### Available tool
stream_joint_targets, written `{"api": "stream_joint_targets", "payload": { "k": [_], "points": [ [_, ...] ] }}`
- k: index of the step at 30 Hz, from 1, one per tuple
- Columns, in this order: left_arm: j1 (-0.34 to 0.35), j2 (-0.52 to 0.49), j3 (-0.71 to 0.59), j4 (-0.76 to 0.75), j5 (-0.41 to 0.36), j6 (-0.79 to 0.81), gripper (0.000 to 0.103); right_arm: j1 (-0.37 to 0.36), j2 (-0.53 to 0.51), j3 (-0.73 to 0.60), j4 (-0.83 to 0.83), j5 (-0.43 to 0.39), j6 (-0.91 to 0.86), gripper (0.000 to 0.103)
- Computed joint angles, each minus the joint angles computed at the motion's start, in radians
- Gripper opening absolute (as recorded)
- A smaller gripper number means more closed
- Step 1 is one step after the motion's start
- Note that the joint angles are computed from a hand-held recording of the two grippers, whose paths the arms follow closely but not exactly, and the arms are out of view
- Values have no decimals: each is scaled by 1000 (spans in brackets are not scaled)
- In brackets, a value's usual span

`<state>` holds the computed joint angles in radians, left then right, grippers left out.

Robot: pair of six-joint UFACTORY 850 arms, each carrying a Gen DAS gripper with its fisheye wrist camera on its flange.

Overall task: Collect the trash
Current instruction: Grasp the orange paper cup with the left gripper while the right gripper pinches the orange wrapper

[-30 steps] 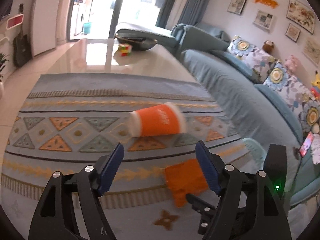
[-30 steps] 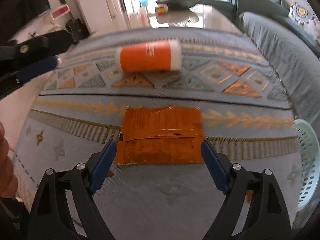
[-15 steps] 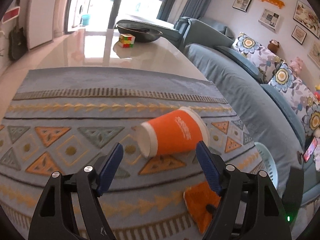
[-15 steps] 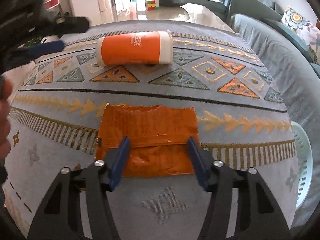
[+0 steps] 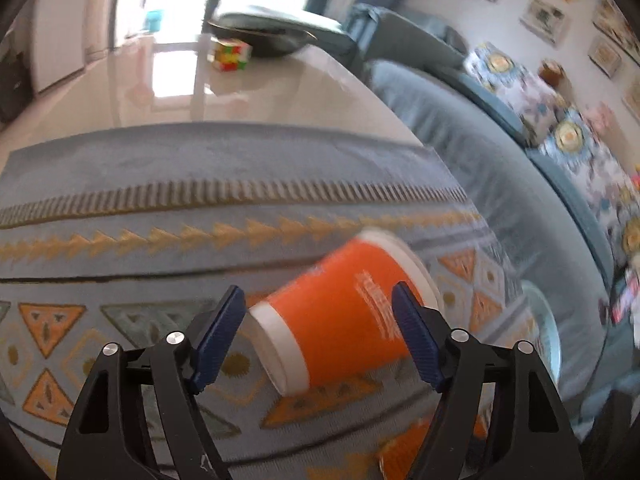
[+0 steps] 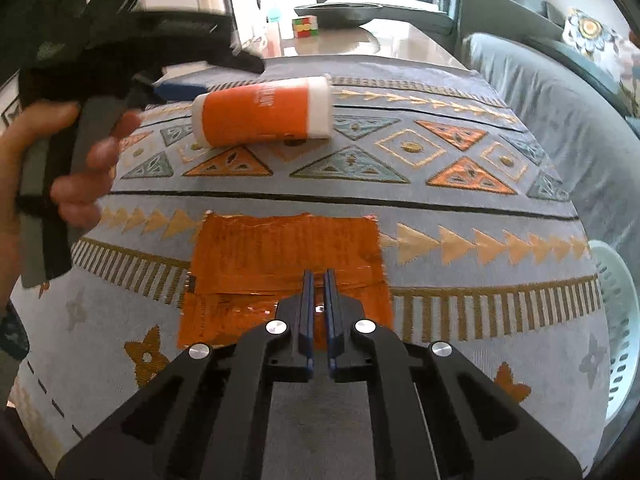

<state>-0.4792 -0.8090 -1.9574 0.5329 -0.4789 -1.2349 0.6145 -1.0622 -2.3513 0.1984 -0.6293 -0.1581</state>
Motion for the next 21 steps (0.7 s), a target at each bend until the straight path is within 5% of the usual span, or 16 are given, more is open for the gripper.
{"api": "stream_joint_targets", "payload": {
  "k": [6, 9, 11, 15, 19, 21],
  "points": [
    [-28, 54, 76, -295, 53, 242, 72, -44, 46, 84, 201, 57, -66, 3],
    [-60, -22, -61, -155, -117, 236, 85, -57, 71, 129, 255, 100, -74, 3],
    [-69, -104, -195, -126, -230, 303, 86, -60, 88, 159, 294, 118, -103, 4],
    [-60, -232, -385, -209, -336, 426, 82, -58, 99, 175, 330, 121, -160, 4],
    [-65, -195, -308, -154, -297, 323, 68, -47, 103, 180, 303, 124, -166, 7],
    [-70, -125, -197, -77, -258, 195, 66, -43, 92, 159, 297, 94, -176, 18]
  ]
}}
